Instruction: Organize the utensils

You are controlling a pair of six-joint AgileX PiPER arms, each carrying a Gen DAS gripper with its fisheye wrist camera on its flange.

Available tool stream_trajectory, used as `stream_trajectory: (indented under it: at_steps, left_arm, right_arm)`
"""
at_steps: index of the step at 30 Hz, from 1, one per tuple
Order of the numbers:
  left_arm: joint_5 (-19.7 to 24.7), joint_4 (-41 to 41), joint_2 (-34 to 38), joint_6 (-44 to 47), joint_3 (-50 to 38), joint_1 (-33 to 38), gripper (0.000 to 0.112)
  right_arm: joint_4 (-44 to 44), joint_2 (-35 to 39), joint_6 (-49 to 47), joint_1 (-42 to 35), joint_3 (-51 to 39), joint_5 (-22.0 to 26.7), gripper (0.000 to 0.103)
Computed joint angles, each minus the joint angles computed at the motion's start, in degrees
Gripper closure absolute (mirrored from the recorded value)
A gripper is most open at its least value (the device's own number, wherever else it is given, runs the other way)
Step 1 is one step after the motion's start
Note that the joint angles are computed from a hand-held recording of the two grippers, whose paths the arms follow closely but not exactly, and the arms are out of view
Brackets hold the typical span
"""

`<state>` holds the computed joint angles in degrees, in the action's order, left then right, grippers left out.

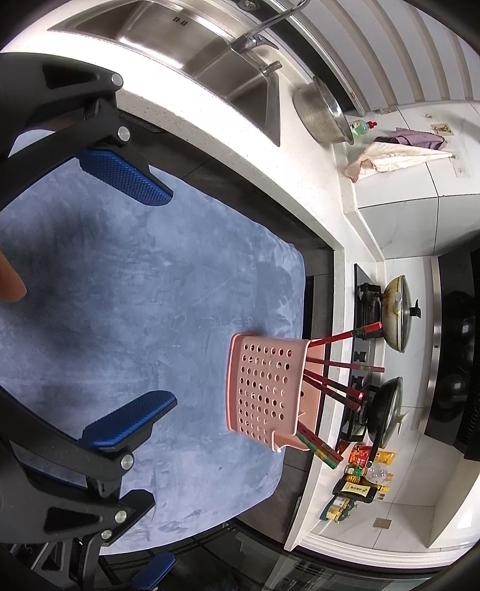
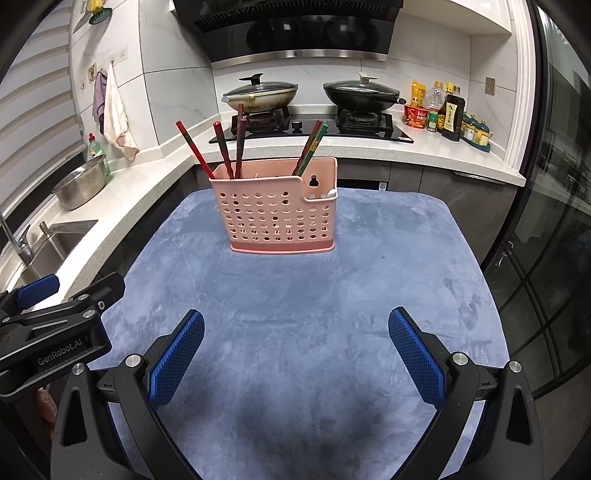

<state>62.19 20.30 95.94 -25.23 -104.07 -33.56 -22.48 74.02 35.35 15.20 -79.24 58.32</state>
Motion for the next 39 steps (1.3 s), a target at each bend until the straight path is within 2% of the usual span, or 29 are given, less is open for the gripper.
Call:
stream_trajectory:
  at_steps: [25, 39]
  left_arm:
    - [1.43, 0.41, 2.89, 0.21, -2.58, -0.24, 0.017]
    - [0.67, -0.28, 3.35, 0.81, -2.57, 0.0, 0.017]
  right_arm:
    - [3.59, 1.47, -2.93, -3.55, -0.14, -1.29, 0.007]
    - [3.15, 1.74, -2.68, -3.89, 0.02, -1.29, 0.007]
